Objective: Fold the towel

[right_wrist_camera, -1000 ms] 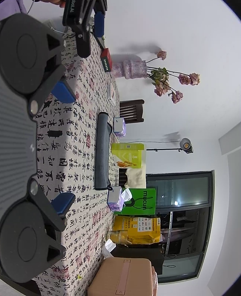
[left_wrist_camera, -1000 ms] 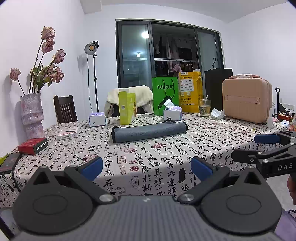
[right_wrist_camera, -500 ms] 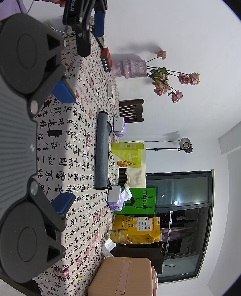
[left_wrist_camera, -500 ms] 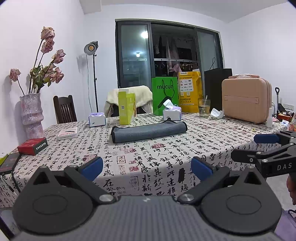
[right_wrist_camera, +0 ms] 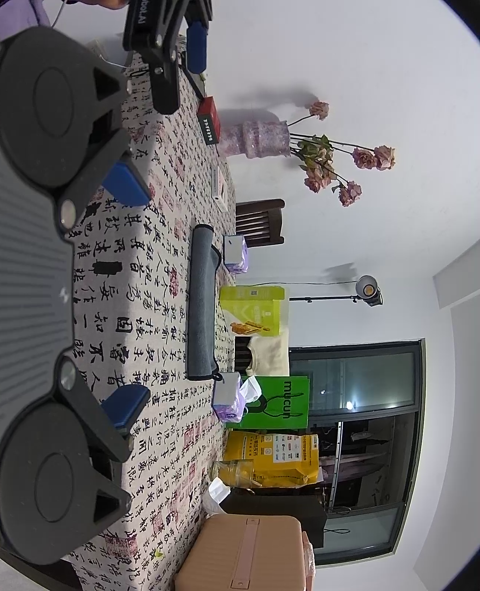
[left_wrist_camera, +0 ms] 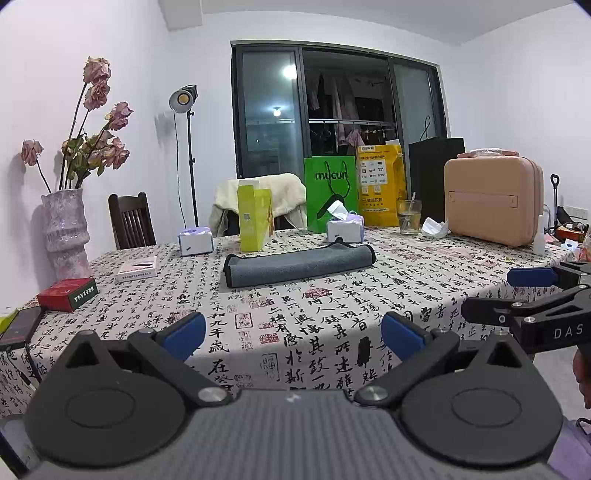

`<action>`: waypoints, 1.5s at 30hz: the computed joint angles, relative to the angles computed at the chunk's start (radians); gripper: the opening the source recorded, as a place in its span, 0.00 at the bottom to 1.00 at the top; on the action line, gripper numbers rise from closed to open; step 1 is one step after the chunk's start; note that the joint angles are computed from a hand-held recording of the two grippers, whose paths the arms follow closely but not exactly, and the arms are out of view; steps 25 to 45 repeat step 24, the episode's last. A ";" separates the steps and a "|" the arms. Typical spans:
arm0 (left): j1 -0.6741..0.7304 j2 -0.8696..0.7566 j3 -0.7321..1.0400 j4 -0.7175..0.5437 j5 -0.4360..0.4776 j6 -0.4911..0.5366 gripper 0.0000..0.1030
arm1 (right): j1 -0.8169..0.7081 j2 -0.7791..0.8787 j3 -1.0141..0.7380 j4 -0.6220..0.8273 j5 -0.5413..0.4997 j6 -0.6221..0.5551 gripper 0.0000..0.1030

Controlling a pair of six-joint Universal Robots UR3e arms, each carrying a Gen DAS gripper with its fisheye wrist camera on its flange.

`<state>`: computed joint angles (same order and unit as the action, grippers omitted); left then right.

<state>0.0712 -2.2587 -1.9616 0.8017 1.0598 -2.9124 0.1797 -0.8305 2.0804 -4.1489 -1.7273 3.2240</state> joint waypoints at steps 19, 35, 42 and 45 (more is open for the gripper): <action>-0.005 -0.014 0.035 -0.042 0.000 -0.033 1.00 | -0.002 0.008 -0.006 -0.002 0.011 -0.001 1.00; -0.013 -0.029 0.046 -0.037 0.006 -0.025 1.00 | -0.013 0.017 -0.011 -0.005 0.012 0.007 1.00; -0.013 -0.029 0.046 -0.037 0.006 -0.025 1.00 | -0.013 0.017 -0.011 -0.005 0.012 0.007 1.00; -0.013 -0.029 0.046 -0.037 0.006 -0.025 1.00 | -0.013 0.017 -0.011 -0.005 0.012 0.007 1.00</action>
